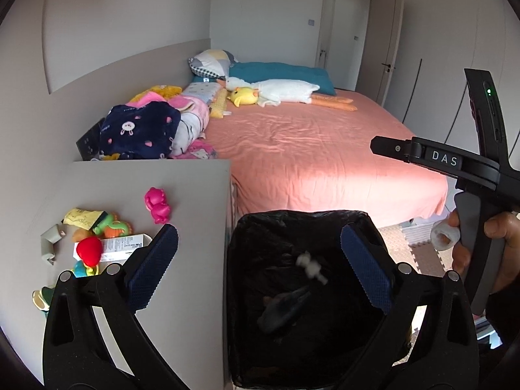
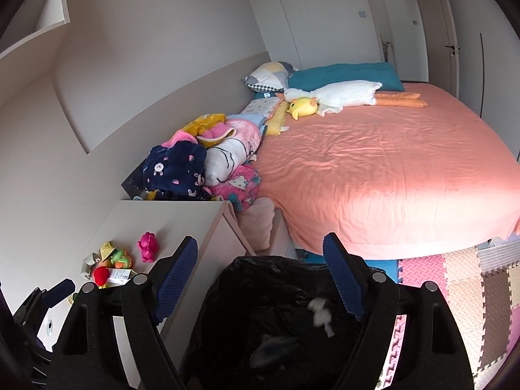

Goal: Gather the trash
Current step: 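Open both grippers over the trash bag to drop the fish and plush toy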

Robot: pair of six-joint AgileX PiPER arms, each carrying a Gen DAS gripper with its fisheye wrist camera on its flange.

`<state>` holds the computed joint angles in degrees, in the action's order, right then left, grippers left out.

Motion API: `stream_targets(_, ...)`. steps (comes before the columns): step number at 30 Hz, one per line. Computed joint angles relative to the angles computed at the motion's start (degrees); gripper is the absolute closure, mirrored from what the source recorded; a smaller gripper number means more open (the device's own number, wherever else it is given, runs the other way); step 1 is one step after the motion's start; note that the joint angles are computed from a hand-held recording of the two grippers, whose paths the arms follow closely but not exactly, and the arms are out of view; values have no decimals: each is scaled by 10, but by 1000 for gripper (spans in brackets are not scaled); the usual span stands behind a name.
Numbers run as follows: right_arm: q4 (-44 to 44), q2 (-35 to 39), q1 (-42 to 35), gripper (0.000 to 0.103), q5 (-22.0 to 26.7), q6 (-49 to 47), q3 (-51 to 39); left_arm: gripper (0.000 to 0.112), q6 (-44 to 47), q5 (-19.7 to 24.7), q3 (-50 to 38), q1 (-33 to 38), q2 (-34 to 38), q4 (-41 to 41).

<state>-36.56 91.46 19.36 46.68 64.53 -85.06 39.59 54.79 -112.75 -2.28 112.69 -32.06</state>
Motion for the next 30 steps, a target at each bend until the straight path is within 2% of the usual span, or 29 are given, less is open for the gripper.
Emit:
stream_targets(7,16,15,8,23,-6,-19,-12,16,-15,-9,6,6,-2,22)
stream_targets(14,53,64,20,23,-8,-65,-68,16,-33,-18,20,33,-11,39)
stream_targets(22,101,135,39,23,3,-123,-153,16,-52,-20,14,73,-4,58)
stream_targets(30,149,232,55,23,34,-184,-284,16,-70,-20,-5,115,17,75)
